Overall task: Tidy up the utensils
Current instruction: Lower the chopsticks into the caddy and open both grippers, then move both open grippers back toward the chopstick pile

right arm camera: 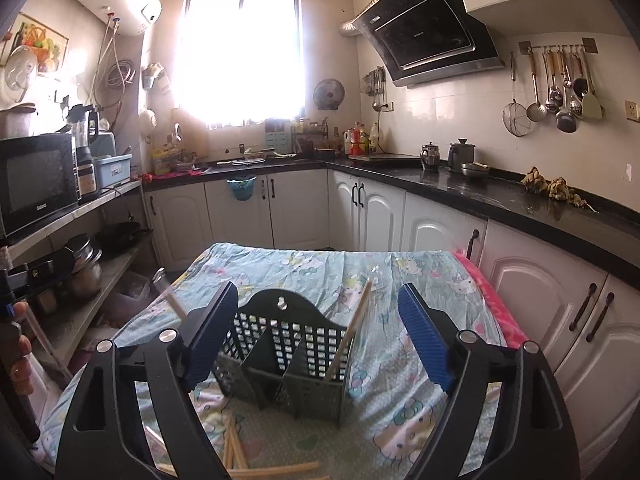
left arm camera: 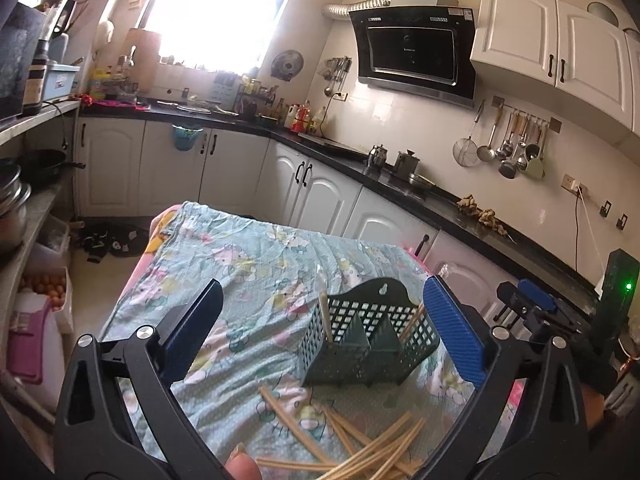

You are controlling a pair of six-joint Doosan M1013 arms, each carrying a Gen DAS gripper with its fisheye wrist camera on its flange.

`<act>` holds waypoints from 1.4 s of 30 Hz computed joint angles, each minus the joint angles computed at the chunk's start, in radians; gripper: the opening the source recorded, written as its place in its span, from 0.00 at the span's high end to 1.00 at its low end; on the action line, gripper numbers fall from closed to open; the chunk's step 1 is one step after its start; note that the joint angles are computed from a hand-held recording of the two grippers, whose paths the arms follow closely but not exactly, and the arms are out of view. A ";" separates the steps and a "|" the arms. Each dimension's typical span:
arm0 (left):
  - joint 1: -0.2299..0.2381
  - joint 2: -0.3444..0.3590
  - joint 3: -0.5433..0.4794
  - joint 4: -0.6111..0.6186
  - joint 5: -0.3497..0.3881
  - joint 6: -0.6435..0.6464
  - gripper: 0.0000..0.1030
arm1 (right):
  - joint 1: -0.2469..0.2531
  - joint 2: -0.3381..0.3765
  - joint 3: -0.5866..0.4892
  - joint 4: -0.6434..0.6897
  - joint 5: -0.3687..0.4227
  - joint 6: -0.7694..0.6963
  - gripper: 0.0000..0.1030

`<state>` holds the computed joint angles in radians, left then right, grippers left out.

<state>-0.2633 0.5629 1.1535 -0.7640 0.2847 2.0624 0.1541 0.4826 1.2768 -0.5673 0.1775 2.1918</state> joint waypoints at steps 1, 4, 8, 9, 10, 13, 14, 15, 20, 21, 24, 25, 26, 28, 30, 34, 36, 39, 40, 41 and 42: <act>-0.001 -0.005 0.008 0.024 -0.002 -0.020 0.10 | 0.003 -0.005 0.007 -0.025 0.002 0.021 0.22; -0.002 -0.020 0.035 0.017 -0.009 -0.009 0.10 | 0.010 -0.023 0.035 -0.038 -0.007 0.023 0.19; -0.004 -0.036 0.063 0.023 -0.019 -0.001 0.10 | 0.018 -0.041 0.059 -0.006 -0.016 -0.016 0.17; -0.005 -0.041 0.073 0.018 -0.022 0.005 0.10 | 0.021 -0.046 0.068 -0.008 -0.018 -0.018 0.17; -0.005 -0.044 0.079 0.013 -0.021 0.011 0.10 | 0.024 -0.050 0.074 0.005 -0.018 -0.036 0.16; -0.007 -0.055 0.103 0.028 -0.030 0.003 0.10 | 0.030 -0.058 0.087 0.057 -0.015 -0.090 0.15; -0.008 -0.058 0.109 0.031 -0.032 0.001 0.10 | 0.033 -0.060 0.090 0.077 -0.012 -0.113 0.15; -0.009 -0.062 0.118 0.036 -0.035 -0.001 0.10 | 0.035 -0.061 0.093 0.087 -0.010 -0.127 0.15; -0.010 -0.071 0.144 0.103 -0.033 -0.054 0.10 | 0.042 -0.066 0.109 0.122 -0.002 -0.175 0.14; -0.010 -0.073 0.151 0.114 -0.033 -0.062 0.10 | 0.044 -0.067 0.113 0.131 0.000 -0.187 0.14; -0.011 -0.078 0.167 0.149 -0.031 -0.097 0.10 | 0.049 -0.070 0.127 0.141 0.008 -0.199 0.14; -0.010 -0.082 0.176 0.145 -0.031 -0.092 0.10 | 0.051 -0.070 0.133 0.160 0.010 -0.216 0.14; -0.011 -0.083 0.182 0.158 -0.032 -0.104 0.10 | 0.052 -0.071 0.137 0.170 0.012 -0.225 0.14; -0.011 -0.085 0.189 0.187 -0.031 -0.129 0.10 | 0.054 -0.071 0.143 0.195 0.020 -0.254 0.13; -0.011 -0.087 0.195 0.193 -0.030 -0.135 0.10 | 0.056 -0.072 0.151 0.194 0.024 -0.261 0.13; -0.011 -0.087 0.203 0.241 -0.023 -0.177 0.10 | 0.058 -0.070 0.157 0.212 0.039 -0.278 0.12; -0.010 -0.087 0.208 0.252 -0.021 -0.186 0.10 | 0.059 -0.070 0.159 0.219 0.046 -0.283 0.12; -0.009 -0.086 0.210 0.287 -0.014 -0.221 0.10 | 0.060 -0.068 0.162 0.215 0.059 -0.281 0.12; -0.007 -0.085 0.211 0.283 -0.011 -0.221 0.10 | 0.060 -0.068 0.165 0.204 0.062 -0.270 0.12; -0.006 -0.085 0.212 0.275 -0.009 -0.216 0.10 | 0.061 -0.068 0.168 0.184 0.062 -0.250 0.11; -0.004 -0.084 0.213 0.279 -0.004 -0.222 0.10 | 0.060 -0.069 0.172 0.181 0.062 -0.247 0.11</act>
